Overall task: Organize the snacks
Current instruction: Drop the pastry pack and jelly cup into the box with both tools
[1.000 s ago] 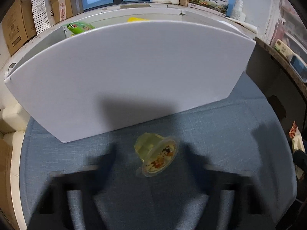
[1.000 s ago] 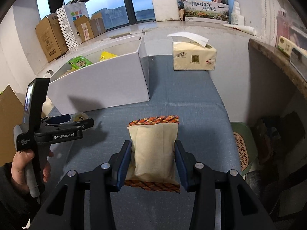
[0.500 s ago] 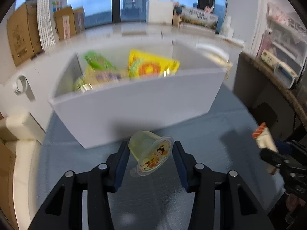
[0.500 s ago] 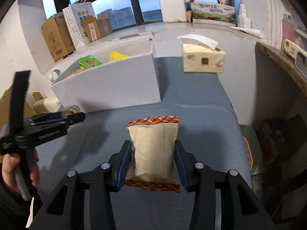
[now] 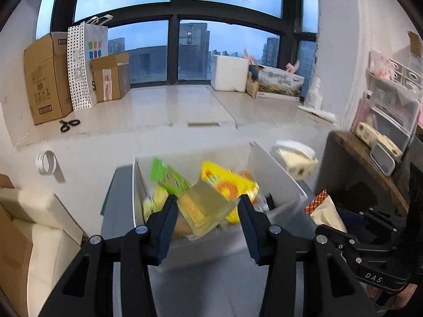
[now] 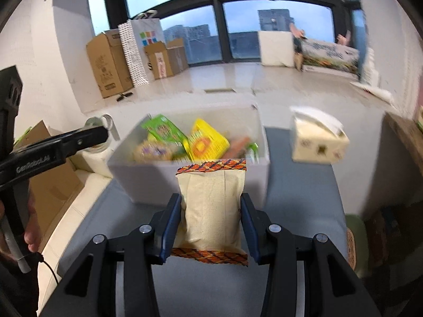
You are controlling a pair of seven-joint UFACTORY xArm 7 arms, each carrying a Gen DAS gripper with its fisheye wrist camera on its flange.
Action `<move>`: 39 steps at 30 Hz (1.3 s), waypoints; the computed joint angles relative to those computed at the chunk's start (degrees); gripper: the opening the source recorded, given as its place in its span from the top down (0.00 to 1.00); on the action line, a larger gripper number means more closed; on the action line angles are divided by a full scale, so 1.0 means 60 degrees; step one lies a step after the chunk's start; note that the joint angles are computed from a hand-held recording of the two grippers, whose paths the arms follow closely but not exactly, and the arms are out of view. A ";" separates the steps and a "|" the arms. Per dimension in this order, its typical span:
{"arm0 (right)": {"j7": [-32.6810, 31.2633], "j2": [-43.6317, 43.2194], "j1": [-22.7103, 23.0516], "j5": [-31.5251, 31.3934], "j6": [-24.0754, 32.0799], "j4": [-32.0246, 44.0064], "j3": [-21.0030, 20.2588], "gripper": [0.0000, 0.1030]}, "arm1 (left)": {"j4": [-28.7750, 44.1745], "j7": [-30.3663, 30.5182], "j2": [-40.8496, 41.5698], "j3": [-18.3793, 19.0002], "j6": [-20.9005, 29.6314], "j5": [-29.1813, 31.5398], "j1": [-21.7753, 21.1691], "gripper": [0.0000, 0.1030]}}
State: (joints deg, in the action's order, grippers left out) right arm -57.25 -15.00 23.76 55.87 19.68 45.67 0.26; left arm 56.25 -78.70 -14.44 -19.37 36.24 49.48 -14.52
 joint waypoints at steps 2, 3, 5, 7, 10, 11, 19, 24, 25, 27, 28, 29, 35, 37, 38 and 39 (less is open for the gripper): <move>0.0104 0.0666 0.0037 -0.0100 -0.0068 0.0823 0.0111 0.53 | 0.0304 0.0514 0.0396 0.0429 -0.0571 -0.0381 0.0100 0.50; 0.0263 0.0975 -0.0045 -0.0193 0.0037 0.1204 0.0175 0.53 | 0.0453 0.0814 0.0610 0.0605 -0.0802 -0.0633 0.0124 0.50; 0.0801 0.1871 -0.0307 -0.0581 0.0224 0.2259 0.0401 0.53 | 0.0871 0.1050 0.1157 0.0750 -0.0899 -0.0591 0.0235 0.50; 0.1209 0.2599 -0.0561 -0.1073 0.0240 0.3059 0.0646 0.53 | 0.1192 0.1323 0.1651 0.0977 -0.1009 -0.0649 0.0200 0.50; 0.2162 0.3671 -0.0881 -0.2123 0.0448 0.4266 0.0889 0.53 | 0.1413 0.1649 0.2195 0.1324 -0.1297 -0.0889 0.0026 0.45; 0.2444 0.4032 -0.1007 -0.2314 0.0708 0.4719 0.0941 0.53 | 0.1499 0.1660 0.2341 0.1408 -0.1132 -0.0847 -0.0045 0.25; 0.2744 0.4953 -0.1947 -0.2577 0.0349 0.5442 0.1844 0.00 | 0.0652 0.1005 0.1870 0.1703 -0.1805 -0.0199 -0.0085 0.00; 0.3150 0.4881 -0.2112 -0.3245 -0.0021 0.5052 0.2011 0.00 | 0.0429 -0.0218 0.1313 0.1280 -0.0973 0.1145 0.0004 0.00; 0.3046 0.4846 -0.2207 -0.3186 -0.0042 0.4987 0.2114 0.00 | 0.0362 -0.0327 0.1203 0.1229 -0.0968 0.1258 0.0025 0.00; 0.2840 0.4706 -0.2341 -0.3006 -0.0114 0.4829 0.2265 0.00 | 0.0197 -0.0612 0.0896 0.1092 -0.0904 0.1420 0.0078 0.00; 0.2627 0.4591 -0.2409 -0.2819 -0.0173 0.4728 0.2354 0.00 | 0.0167 -0.0696 0.0766 0.0999 -0.0765 0.1416 0.0094 0.00; 0.2458 0.4393 -0.2410 -0.2723 -0.0323 0.4553 0.2386 0.00 | 0.0083 -0.0803 0.0563 0.0907 -0.0680 0.1454 0.0114 0.00; 0.0082 0.2798 -0.2167 -0.0547 -0.1391 0.3330 0.2558 0.00 | -0.0291 -0.1305 -0.0754 0.0088 -0.0154 0.1909 0.0378 0.00; -0.0238 0.2233 -0.1933 -0.0108 -0.1374 0.2949 0.2347 0.00 | -0.0224 -0.0992 -0.1026 -0.0245 0.0382 0.1652 0.0361 0.00; -0.0530 0.1843 -0.1831 0.0339 -0.1083 0.2742 0.2171 0.00 | -0.0182 -0.0817 -0.1190 -0.0441 0.0781 0.1427 0.0302 0.00; -0.0702 0.1573 -0.1722 0.0617 -0.0790 0.2612 0.1981 0.00 | -0.0173 -0.0679 -0.1305 -0.0535 0.0943 0.1233 0.0268 0.00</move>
